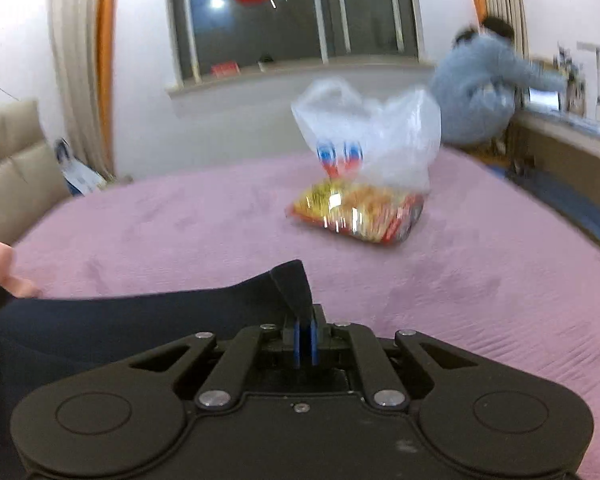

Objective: Fold large clothes

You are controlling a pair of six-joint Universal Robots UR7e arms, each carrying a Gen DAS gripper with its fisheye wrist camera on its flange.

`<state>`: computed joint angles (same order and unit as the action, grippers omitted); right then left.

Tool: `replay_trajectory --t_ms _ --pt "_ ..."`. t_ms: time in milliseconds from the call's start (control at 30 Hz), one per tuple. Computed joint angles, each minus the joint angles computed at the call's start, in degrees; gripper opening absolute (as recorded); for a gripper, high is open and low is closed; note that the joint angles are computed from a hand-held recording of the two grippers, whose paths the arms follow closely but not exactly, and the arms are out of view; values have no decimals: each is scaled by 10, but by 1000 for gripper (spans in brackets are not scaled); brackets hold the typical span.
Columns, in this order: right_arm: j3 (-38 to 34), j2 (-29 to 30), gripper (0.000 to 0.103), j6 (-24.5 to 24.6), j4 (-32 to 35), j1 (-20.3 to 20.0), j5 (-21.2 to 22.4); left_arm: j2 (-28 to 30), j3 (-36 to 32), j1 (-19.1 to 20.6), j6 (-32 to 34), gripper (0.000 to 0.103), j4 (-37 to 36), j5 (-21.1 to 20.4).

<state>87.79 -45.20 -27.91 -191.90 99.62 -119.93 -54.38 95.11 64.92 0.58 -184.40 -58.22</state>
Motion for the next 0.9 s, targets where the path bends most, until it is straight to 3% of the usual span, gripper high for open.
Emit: replay_trajectory --t_ms 133,167,200,233,367,400,467,500,567,600,633,700,733,800,833,900 --pt "-73 69 7 50 73 -26 -64 65 -47 26 -4 13 53 58" --pt "-82 78 8 69 99 -32 -75 75 -48 30 -3 17 50 71" --pt "-92 86 12 87 129 -37 -85 85 -49 34 1 28 44 84" --pt "-98 89 13 98 157 -41 -89 89 -48 37 7 31 38 89" --pt "-89 70 29 84 177 -32 -91 65 -34 32 -15 35 50 92" --pt "-77 57 39 86 167 -24 -93 57 -25 25 -14 35 36 104" --pt "-35 30 48 53 108 -3 -90 34 7 2 8 37 -20 125" --pt "-11 15 59 34 89 7 -78 18 30 -9 16 40 -39 121" --pt "39 -14 59 35 95 22 -45 -16 71 -22 -5 40 -27 95" --pt "61 -25 51 45 115 29 -37 -37 96 -27 -39 39 2 70" --pt "78 -27 26 53 125 36 -45 -52 114 -26 -67 39 21 40" --pt "107 -11 0 33 99 46 -85 -71 154 -22 -126 28 46 8" --pt "116 3 0 18 73 47 -111 -76 170 -21 -149 26 56 11" --pt "115 30 0 4 49 38 -155 -78 190 -14 -192 10 94 46" --pt "114 35 0 23 63 26 -158 -76 197 0 -203 4 102 46" --pt "104 41 0 41 57 19 -150 -91 215 38 -249 4 57 -27"
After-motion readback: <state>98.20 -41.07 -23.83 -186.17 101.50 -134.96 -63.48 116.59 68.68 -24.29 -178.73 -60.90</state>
